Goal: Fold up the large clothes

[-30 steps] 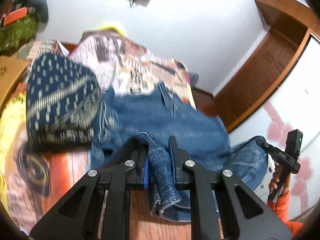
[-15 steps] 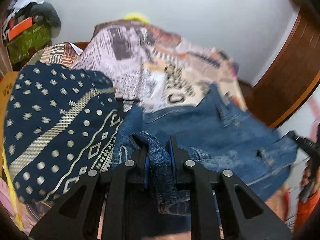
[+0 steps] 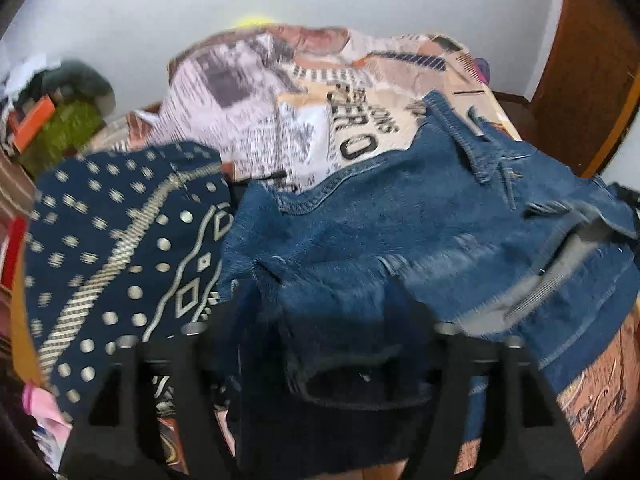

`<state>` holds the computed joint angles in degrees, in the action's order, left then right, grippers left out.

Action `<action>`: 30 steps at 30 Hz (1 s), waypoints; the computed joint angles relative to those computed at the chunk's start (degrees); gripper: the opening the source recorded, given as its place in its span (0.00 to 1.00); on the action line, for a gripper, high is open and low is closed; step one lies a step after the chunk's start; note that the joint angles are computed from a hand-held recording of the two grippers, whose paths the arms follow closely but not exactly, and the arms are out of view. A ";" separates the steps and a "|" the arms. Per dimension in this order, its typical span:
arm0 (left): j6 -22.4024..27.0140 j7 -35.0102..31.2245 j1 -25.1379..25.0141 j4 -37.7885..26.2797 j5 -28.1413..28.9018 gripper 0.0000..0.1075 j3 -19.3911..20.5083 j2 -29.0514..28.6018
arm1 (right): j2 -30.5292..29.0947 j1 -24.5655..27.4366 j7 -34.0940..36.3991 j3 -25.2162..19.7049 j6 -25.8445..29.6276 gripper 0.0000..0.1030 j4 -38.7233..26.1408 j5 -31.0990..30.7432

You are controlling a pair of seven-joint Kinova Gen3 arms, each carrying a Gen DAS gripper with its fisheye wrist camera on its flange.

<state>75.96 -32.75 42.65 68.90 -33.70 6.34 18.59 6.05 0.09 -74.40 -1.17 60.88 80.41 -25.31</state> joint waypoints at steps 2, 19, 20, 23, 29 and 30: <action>-0.17 -0.02 0.76 0.29 -0.13 0.66 0.55 -1.04 | -3.01 0.82 1.46 -1.66 -1.99 0.44 2.09 1.44; -0.13 -1.44 4.52 1.74 3.53 0.66 2.60 1.98 | -9.77 -6.16 9.35 0.09 3.30 0.46 9.64 2.42; -0.07 -1.56 4.73 1.32 3.27 0.66 2.26 2.65 | -9.79 -6.78 8.67 -0.56 2.23 0.46 10.03 3.69; -1.22 -2.24 4.33 0.90 3.57 0.67 1.34 3.62 | -8.71 -8.84 7.77 -2.01 1.35 0.47 9.21 6.56; -1.60 -6.30 0.93 -2.91 5.20 0.67 -0.61 6.22 | -2.78 -11.46 7.55 -3.43 1.81 0.68 3.74 9.44; -0.80 -7.53 0.56 -4.43 4.96 0.67 -1.06 7.09 | -1.06 -12.07 6.44 -3.76 2.39 0.68 1.74 10.90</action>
